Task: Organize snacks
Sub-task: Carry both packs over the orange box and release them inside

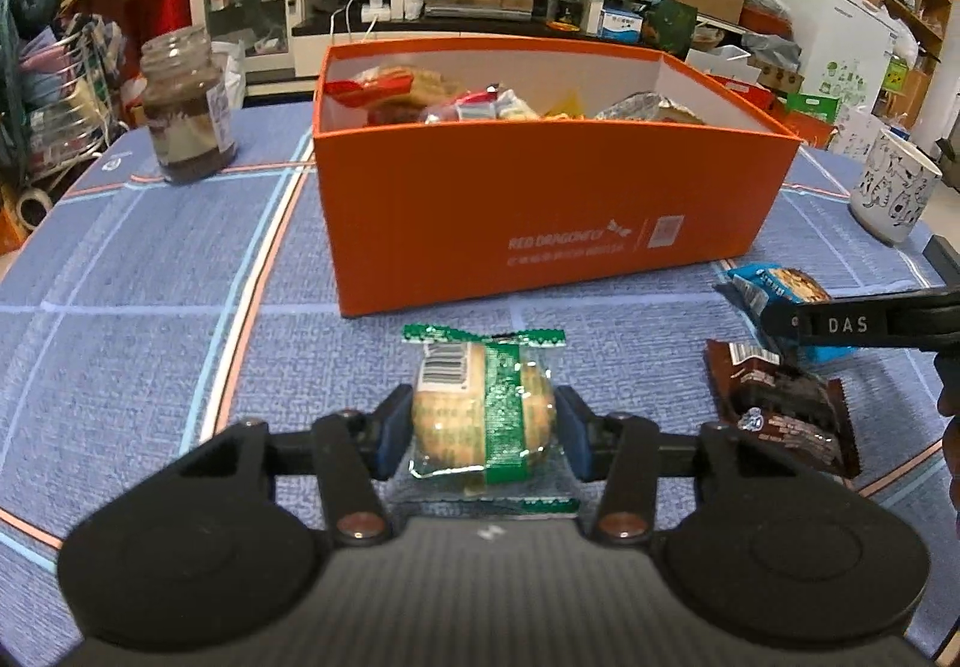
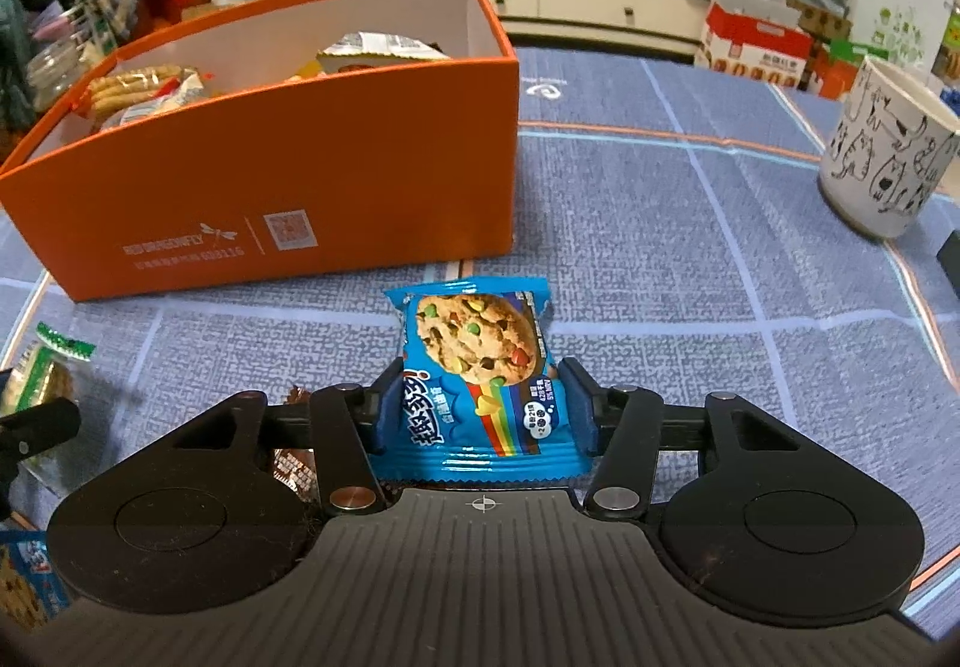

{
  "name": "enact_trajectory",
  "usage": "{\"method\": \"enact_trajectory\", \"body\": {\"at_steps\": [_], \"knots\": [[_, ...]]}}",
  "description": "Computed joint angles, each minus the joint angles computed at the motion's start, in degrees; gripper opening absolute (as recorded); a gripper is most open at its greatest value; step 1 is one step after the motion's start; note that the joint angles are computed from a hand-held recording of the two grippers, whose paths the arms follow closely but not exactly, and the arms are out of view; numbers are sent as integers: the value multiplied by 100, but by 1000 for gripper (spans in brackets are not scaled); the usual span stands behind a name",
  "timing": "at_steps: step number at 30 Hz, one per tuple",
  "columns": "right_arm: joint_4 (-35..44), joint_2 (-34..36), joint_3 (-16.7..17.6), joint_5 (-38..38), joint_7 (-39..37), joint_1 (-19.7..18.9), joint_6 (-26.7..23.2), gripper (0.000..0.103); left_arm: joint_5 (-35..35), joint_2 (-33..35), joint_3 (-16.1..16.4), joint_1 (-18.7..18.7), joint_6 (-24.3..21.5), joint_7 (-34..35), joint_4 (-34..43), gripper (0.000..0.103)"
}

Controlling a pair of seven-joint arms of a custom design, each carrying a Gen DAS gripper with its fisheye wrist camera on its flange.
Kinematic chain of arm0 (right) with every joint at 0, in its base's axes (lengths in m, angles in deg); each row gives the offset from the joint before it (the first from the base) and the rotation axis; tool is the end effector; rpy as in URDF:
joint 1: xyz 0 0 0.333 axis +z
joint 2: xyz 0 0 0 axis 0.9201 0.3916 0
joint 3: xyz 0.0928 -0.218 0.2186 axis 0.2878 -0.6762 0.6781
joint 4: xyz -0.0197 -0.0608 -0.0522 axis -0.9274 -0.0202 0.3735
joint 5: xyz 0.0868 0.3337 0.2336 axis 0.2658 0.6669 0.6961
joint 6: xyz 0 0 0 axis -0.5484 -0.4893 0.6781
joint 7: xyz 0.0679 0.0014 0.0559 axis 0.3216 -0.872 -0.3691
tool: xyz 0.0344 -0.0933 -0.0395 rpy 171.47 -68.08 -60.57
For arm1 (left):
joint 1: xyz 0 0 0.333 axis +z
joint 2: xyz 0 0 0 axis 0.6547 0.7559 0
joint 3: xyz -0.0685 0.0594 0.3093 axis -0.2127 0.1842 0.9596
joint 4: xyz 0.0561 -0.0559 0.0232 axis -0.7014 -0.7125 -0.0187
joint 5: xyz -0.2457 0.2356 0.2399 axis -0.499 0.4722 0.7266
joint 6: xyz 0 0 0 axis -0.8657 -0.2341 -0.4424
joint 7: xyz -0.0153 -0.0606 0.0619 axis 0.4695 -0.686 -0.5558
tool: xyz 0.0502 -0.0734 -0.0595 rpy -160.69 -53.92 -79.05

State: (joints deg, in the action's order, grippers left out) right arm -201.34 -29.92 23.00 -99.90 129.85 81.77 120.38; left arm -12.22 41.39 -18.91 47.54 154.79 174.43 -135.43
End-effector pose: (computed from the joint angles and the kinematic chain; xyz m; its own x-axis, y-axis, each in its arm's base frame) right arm 0.6232 0.1263 0.3168 -0.3583 -0.9336 -0.0070 -0.7095 0.2772 -0.6479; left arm 0.6745 -0.1140 0.3308 -0.5044 -0.8608 0.0680 -0.6319 0.3143 -0.7084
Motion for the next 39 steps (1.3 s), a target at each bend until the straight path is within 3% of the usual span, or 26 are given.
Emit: {"method": "enact_trajectory", "body": {"at_steps": [8, 23, 26, 30, 35, 37, 39], "knots": [[-278, -429, 39, -652, 483, 1, 7, 40, 135, -37, 109, -26, 2, -144, -8, 48], [-506, -883, 391, -1185, 813, -191, -110, 40, 360, -164, 10, -25, 481, -261, -168, 48], [-568, -995, 452, -1300, 912, -203, -141, 40, 350, -181, -144, 123, 522, -218, -189, 48], [-603, -1145, 521, -1546, 1110, -238, -119, 40, -1, -251, -594, 512, 628, 197, -245, 48], [-532, -1305, 632, -2086, 1576, -260, -138, 40, -1219, -482, -1177, 1100, 468, 1191, -158, 48], [-486, -1322, 662, -2170, 1659, -289, -97, 40, -1744, -605, -1289, 1253, 317, 1606, -98, 48], [-457, -1324, 681, -2182, 1693, -313, -58, 40, -1906, -683, -1184, 1212, 149, 1669, -45, 48]]}}
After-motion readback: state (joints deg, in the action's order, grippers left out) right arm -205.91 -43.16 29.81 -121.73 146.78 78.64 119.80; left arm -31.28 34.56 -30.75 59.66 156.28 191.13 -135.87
